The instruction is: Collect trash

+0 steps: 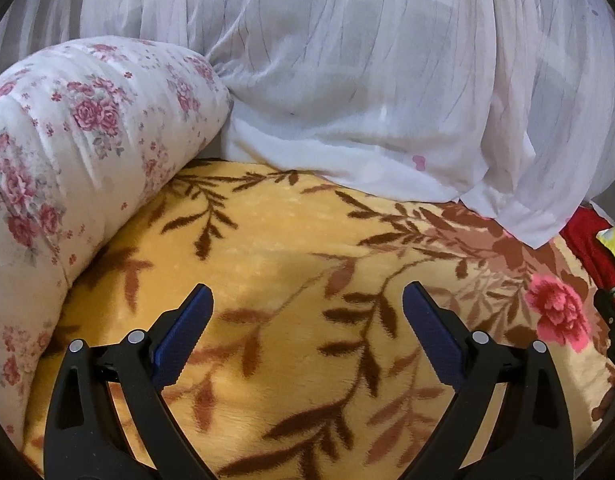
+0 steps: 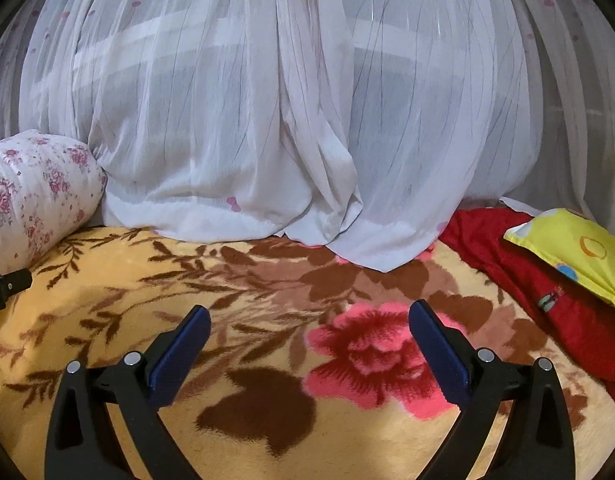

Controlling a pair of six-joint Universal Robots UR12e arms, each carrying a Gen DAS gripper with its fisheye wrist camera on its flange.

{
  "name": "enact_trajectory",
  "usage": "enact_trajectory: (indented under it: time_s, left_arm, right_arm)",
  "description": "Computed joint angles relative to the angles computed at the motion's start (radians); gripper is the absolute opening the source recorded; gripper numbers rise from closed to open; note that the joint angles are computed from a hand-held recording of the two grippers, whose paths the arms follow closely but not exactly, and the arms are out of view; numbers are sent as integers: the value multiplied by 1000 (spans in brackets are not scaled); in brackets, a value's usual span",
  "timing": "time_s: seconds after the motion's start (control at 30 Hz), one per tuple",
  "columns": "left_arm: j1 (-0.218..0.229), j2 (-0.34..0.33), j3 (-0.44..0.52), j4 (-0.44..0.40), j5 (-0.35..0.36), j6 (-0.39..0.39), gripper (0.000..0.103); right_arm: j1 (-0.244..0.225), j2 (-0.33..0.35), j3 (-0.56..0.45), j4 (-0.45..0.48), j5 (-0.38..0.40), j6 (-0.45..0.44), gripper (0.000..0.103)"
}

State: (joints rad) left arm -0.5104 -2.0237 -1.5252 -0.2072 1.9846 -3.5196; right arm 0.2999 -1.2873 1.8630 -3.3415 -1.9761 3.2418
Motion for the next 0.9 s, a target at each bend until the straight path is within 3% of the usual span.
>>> enact_trajectory:
  time_s: [0.3, 0.8, 0.9]
  left_arm:
    - [-8, -10, 13, -36, 24, 48, 93]
    - [-9, -11, 12, -38, 24, 50, 93]
    - [-13, -14, 16, -51, 52, 47, 93]
  right_arm:
    - [3, 0, 1, 17, 7, -13, 98]
    - [2, 1, 1, 34, 21, -19, 98]
    - [0, 0, 0, 42, 28, -23, 98]
